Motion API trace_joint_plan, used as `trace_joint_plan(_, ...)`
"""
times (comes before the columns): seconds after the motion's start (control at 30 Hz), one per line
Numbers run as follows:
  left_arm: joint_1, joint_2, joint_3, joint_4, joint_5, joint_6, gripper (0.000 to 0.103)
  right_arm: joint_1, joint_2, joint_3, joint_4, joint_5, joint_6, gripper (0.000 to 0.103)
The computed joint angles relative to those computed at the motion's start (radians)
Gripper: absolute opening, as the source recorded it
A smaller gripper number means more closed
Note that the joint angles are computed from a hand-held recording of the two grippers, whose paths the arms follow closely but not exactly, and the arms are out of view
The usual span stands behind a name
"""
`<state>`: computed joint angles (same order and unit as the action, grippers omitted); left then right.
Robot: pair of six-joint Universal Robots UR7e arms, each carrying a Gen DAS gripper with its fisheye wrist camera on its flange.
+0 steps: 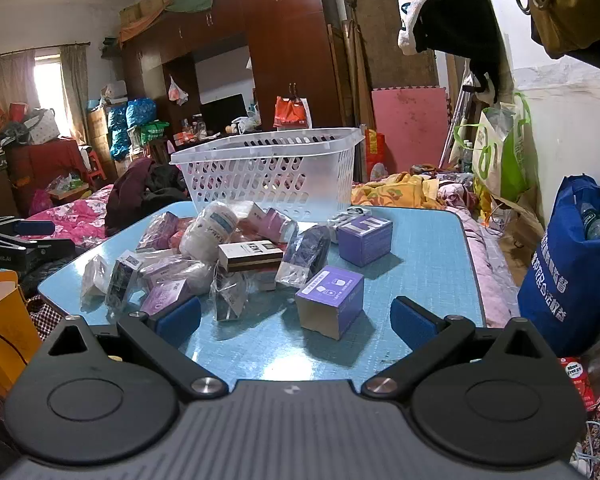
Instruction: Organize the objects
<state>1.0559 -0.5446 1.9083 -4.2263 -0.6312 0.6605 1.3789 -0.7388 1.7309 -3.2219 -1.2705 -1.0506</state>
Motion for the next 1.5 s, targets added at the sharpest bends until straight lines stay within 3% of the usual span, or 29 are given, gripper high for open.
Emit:
trace_joint_plan(0.73,-0.001,0.005,-0.006,0.0,-0.007,-0.002,0.103,0.001,0.001,-0.001,0.006,0.002,0.001,0.103)
trace_joint_plan(1.5,0.016,-0.01,0.016,0.017,-0.07,-0.074,0.103,-0.003,0.0,-0.006,0.014,0.007,-0.003,0.103)
